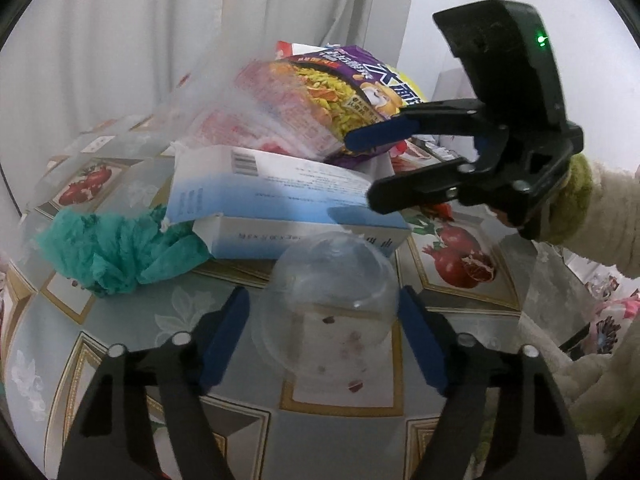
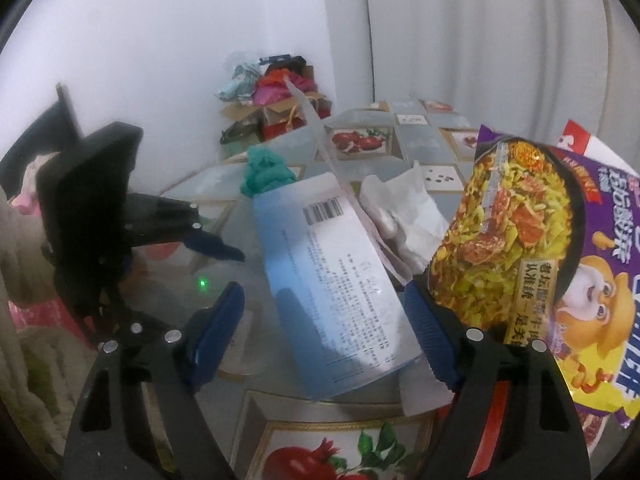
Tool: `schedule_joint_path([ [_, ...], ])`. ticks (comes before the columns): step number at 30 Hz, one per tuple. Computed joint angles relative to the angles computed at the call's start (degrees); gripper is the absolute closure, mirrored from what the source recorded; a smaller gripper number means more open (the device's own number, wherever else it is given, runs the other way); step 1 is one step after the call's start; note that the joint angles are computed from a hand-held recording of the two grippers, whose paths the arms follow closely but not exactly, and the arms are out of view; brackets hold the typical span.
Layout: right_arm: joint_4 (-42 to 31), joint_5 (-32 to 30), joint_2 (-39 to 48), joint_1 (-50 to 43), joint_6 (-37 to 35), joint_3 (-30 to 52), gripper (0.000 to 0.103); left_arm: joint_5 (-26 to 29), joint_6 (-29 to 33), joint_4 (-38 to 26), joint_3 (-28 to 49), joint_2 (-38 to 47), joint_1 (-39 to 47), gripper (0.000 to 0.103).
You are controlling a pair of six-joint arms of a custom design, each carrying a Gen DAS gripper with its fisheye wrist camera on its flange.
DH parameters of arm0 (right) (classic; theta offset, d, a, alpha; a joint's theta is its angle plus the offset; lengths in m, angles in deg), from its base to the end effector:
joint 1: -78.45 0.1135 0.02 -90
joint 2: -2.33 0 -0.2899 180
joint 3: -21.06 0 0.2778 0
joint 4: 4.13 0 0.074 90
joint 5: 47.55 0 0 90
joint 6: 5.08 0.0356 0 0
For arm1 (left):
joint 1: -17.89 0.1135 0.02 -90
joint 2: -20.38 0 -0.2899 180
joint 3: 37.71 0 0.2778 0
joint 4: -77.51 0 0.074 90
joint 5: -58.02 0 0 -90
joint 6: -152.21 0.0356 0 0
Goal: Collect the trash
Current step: 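Reach the left tool to the clear plastic cup while the right tool grasps the white-blue box, then lift the clear cup with the left tool while the right tool lifts the white-blue box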
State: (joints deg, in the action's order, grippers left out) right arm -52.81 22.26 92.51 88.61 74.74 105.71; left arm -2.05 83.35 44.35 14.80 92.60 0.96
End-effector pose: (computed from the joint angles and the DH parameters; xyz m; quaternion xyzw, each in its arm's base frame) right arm 0.3524 0.0756 0.2895 -0.2184 0.9127 0.1667 0.3025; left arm 0.2400 -0.0916 0.2123 0.3764 0.8389 -0.2333 0.3164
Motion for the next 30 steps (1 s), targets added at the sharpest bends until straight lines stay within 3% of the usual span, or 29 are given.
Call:
schedule_joint_path([
  [4,-0.7,-0.5,1.6,-0.3,-0.6,0.7,0.027,0.2,0.5,0.1,0.1,0.2,0.0,0.036],
  [8,-1.5,0.7,3.0,0.6,-2.3,1.5,0.047,0.2,0.8,0.6,-0.2,-0.1,0.1,0.036],
  [14,-2.6,0.1,2.6,0.5,-2.8,1.3,0.060,-0.4,-0.1,0.1,-0.7,-1.0,0.5,0.037],
  [20,-5.2,1.2,-0.3,1.5,0.5,-0.4,0.060,-5.3,-3.7,-2.0,-2.2,-5.7,2.7,0.037],
  [23,-5.3,6.9,-2.9,4.5,5.7,-2.2,0.056,-8.7,-9.2,-3.1,-2.3,-7.2,4.6,0.037],
  [26,-1.7,14.4,-6.0,9.6,9.9,-5.3,0.041,-13.6,-16.5,-3.1,-2.6,-8.8,5.7,0.037],
  [30,1.1,18.1,-4.6,12.3,8.4,-4.1,0.029,-19.1,-21.1,-3.1,-1.4,-8.3,5.3,0.036],
])
